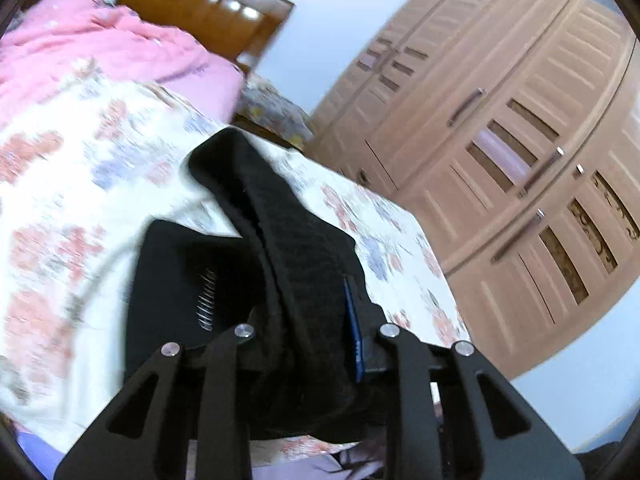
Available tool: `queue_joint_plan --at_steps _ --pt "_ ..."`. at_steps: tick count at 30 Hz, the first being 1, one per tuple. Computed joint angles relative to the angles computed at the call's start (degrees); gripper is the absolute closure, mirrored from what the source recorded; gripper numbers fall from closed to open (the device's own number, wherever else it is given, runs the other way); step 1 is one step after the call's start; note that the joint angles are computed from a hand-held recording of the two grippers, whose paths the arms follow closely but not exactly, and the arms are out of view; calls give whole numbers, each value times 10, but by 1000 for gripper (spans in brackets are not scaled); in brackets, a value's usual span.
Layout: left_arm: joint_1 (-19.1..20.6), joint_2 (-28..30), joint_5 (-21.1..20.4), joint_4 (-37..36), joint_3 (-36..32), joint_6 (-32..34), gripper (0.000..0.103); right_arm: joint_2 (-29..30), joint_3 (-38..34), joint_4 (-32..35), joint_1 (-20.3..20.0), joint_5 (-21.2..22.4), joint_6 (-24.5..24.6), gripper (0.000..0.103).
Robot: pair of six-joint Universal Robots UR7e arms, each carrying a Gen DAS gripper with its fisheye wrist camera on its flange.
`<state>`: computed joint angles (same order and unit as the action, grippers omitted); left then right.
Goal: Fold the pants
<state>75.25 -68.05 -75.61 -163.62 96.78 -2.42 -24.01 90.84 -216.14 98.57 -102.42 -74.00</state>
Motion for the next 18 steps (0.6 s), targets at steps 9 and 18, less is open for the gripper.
queue_joint_plan --at_steps 9,18 --pt "120 34 -95 -75 36 -86 78 -4 -7 48 -3 -16 6 11" --pt "88 23 -11 -67 58 -73 74 -14 -8 81 -5 -16 13 11"
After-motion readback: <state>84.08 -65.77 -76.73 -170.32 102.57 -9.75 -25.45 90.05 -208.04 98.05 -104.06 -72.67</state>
